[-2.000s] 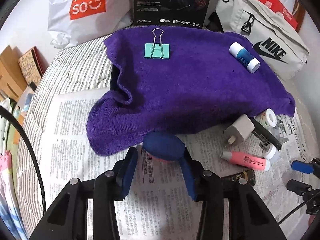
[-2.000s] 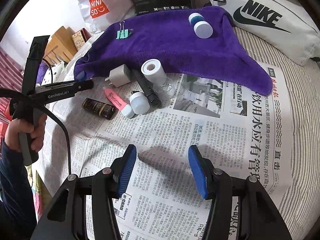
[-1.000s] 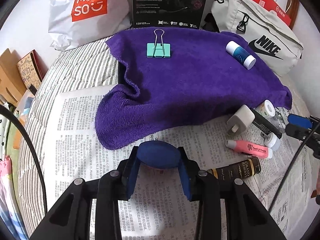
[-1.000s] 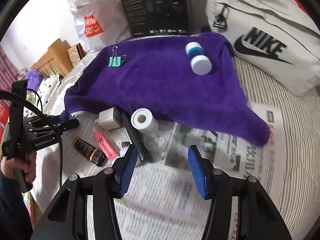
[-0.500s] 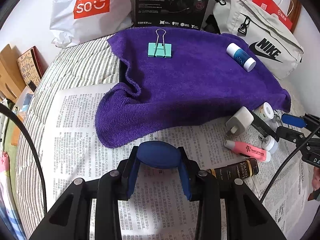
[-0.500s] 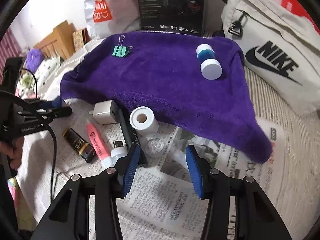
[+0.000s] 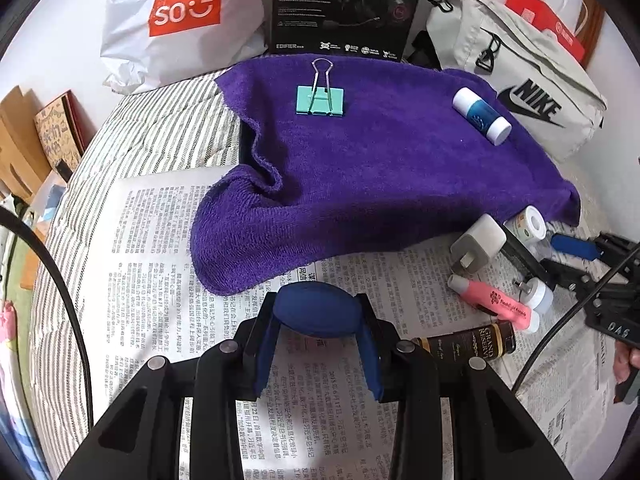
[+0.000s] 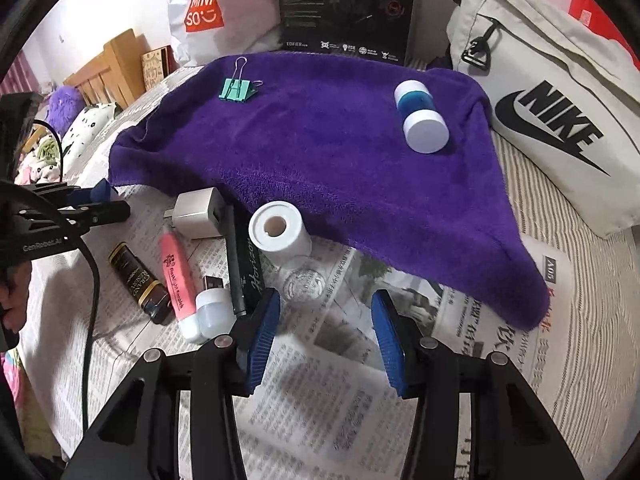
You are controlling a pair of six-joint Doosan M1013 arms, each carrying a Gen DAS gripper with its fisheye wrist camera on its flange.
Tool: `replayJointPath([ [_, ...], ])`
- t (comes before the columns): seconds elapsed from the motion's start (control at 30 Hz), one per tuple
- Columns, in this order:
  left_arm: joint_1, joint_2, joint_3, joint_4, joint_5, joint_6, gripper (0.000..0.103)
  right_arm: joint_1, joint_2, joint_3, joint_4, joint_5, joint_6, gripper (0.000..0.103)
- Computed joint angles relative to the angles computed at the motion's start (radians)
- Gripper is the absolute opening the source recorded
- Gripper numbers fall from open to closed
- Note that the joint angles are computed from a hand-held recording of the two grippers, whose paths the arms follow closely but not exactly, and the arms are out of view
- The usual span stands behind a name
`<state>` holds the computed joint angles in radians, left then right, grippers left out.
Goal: Organize rigid objects
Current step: 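Grasp the small clear cup with the right gripper and lift it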
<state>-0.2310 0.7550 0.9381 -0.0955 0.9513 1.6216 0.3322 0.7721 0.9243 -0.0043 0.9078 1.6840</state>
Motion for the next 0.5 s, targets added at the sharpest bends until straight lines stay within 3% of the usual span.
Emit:
replayJointPath([
  [0.1, -0.001, -0.001, 0.002, 0.003, -0.002, 0.002, 0.035, 0.001, 0.004, 0.002, 0.010, -0.018, -0.004, 0.039],
  [0.17, -0.001, 0.000, 0.000, 0.005, 0.001, 0.004, 0.035, 0.003, -0.005, 0.025, -0.006, -0.065, 0.017, 0.027],
  [0.5, 0.007, -0.008, 0.013, -0.046, -0.008, 0.020, 0.035, -0.012, -0.040, 0.076, 0.004, -0.044, 0.058, 0.027],
])
